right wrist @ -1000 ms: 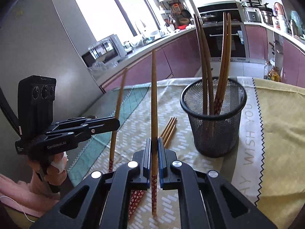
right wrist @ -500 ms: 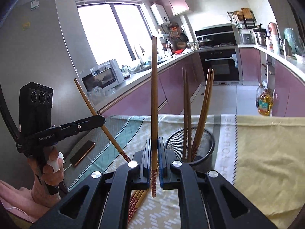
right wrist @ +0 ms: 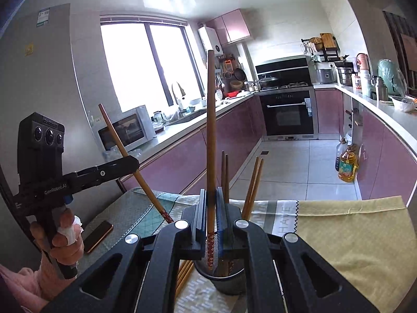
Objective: Organize utensils
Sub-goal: 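Lift both held chopsticks upright and insert them into the mesh cup, then open both grippers and withdraw from the cup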
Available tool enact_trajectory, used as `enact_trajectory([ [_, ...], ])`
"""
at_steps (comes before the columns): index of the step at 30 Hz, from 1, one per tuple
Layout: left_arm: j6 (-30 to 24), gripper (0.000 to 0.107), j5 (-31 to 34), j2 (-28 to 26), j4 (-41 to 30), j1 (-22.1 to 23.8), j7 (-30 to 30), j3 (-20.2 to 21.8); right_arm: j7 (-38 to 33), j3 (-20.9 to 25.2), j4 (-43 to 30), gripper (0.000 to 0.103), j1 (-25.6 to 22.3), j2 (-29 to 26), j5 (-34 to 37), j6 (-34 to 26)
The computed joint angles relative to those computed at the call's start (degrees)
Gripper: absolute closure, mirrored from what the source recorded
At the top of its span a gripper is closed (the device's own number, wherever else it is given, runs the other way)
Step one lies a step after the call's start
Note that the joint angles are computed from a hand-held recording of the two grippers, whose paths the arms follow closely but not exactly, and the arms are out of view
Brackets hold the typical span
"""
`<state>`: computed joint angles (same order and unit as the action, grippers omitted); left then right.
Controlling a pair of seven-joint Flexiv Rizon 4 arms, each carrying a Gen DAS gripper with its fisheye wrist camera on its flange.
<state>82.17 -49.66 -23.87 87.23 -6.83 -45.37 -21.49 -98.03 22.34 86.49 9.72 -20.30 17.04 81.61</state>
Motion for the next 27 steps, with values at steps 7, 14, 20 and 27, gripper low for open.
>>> enact_trajectory([
  [7,-10.50,0.099,14.69,-3.47,-4.49,-3.90,-11.22,8.46,2.79,-2.08,-1.16,0.097,1.08,-2.00,-2.04,-6.41],
  [14,-17.16,0.099,22.61,-6.83,-8.38,-4.50,-16.86,11.10,5.89,-4.86,-1.16,0.097,2.99,-2.68,-4.00,-11.47],
  [20,-19.68,0.099,25.44,-9.81,-12.47,-4.31,-19.87,11.55,7.15,-5.78,-2.31,0.097,3.19,-3.91,-4.59,-13.74],
  [27,-20.38,0.089,28.03,-11.68,-14.76,-4.84,-23.26,12.15,9.28,-6.51,-2.57,0.094,3.59,-4.53,-5.23,-13.36],
])
